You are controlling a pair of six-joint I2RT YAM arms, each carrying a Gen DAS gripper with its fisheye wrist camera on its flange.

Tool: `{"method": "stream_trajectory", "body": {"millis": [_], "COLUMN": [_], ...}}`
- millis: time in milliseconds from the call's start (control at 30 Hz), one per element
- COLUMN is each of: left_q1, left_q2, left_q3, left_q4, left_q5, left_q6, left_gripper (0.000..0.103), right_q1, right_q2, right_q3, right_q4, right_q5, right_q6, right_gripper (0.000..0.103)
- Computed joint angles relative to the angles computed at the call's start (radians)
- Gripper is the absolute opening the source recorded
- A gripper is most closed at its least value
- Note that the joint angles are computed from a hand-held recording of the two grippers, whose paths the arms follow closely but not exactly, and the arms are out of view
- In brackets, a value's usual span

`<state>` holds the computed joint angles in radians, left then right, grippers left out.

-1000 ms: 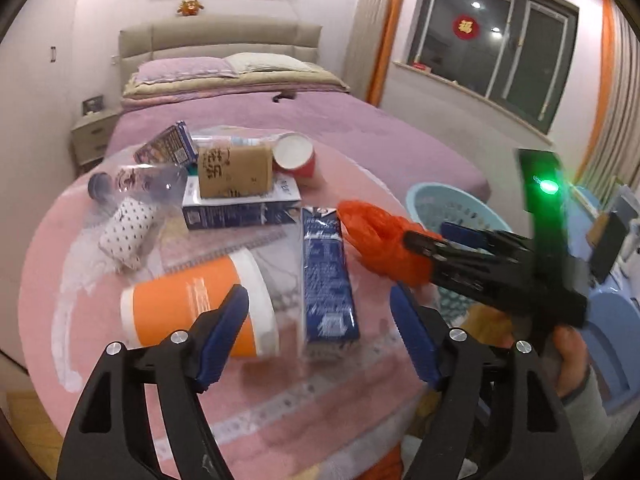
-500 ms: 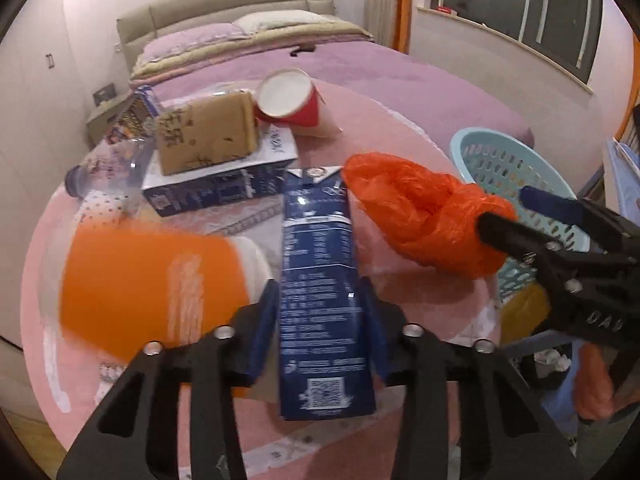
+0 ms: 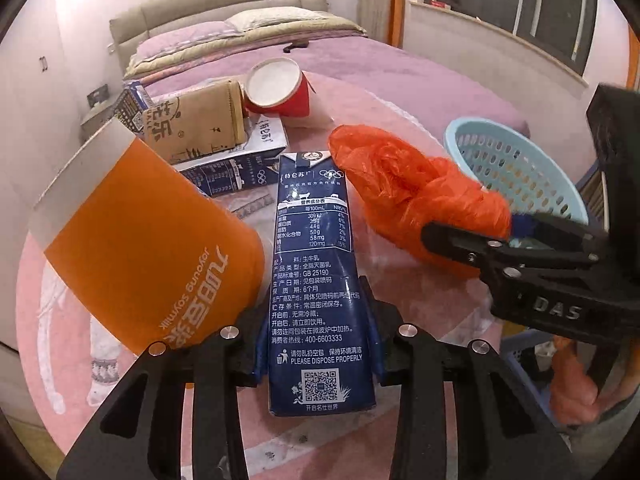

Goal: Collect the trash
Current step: 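Carry the orange bag and blue carton to the light-blue basket and release both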

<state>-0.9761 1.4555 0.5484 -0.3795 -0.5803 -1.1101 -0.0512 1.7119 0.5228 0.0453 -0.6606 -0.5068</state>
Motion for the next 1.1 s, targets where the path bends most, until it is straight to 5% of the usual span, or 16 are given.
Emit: {"method": "stream_trajectory", "body": {"millis": [133,333,533,800,1100], "left_q1": [-0.03,-0.083,-0.033,0.082,0.17], "left_q2": [-0.064,-0.095,-0.047,0.164,0.463], "left_q3": [-0.006,0.04,0.141,0.313,0.502], "left_q4": [-0.013,-0.026,0.063,0.31,0.444], "left_q5": [-0.052,-0.156,-0.146,0.038,0.227], "left_q6": [-0.029,-0.034,0.136,0.369,0.428], "left_gripper": [0.034,0.034,0.034,0.035,0.034], "right_q1": [-0.041,-0.147,-0.3,-0.432,-0.454], "right_q2": [-0.058,-0.204,-0.247,-0.099,0.123], "right_q3": [-0.017,-0.037,0.01,0.148,0.3], "right_q4": [-0.013,-0.033,-0.027,0.022,0.022], "right_q5": [-0.045,-0.113,-0.145,-0.054,0.128], "right_q6": [0.0,0.032,0.083,0.16,0.193], "right_gripper": [0.04,0.039,0.039,0.039,0.039]}}
